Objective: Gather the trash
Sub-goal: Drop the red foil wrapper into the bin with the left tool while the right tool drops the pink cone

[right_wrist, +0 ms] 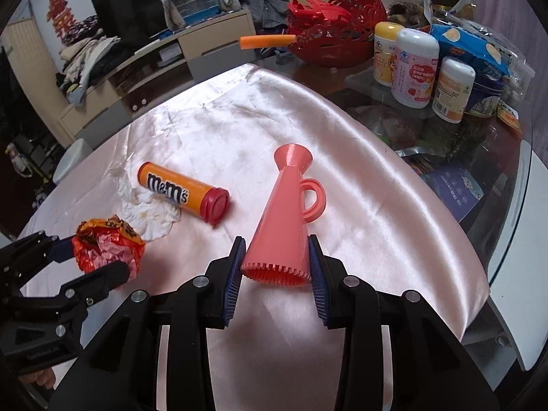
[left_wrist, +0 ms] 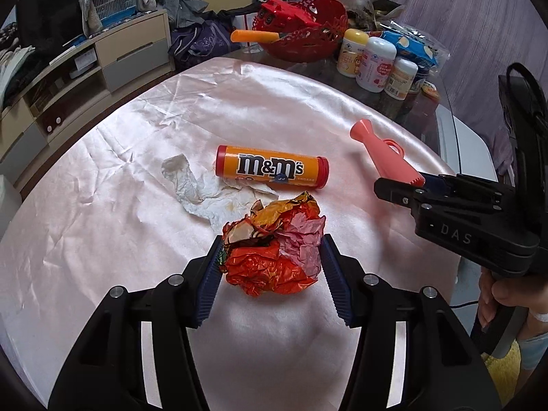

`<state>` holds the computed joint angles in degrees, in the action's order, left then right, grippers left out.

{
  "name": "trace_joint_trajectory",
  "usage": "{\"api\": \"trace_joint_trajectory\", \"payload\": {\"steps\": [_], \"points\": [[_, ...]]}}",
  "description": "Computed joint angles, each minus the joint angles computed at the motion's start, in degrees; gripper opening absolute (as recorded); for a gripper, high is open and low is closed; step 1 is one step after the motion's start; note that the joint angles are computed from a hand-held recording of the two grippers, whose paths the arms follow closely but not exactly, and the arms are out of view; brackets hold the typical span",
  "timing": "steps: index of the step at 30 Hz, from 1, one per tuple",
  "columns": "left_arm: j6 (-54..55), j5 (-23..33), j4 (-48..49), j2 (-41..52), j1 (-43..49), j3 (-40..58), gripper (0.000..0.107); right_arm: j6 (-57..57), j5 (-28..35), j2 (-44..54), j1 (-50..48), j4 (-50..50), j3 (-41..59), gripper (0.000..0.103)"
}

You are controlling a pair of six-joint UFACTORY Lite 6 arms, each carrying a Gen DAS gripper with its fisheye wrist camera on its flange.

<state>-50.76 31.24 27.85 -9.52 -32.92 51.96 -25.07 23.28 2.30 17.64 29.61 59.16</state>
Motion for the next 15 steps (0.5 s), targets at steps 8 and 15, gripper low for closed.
{"api": "trace_joint_trajectory", "payload": {"steps": [8,15], "points": [[-12.83,10.99,5.16,-9.73,-14.71,-2.80,0.053,2.00,9.36,-23.29,-4.65,-4.35,-12.39,0.037],[-28.54,21.09,9.89,-12.46,-34.11,-2.89,0.053,-3.63,23.97,-45.00,-17.48,-3.78,-19.81,0.037]]}}
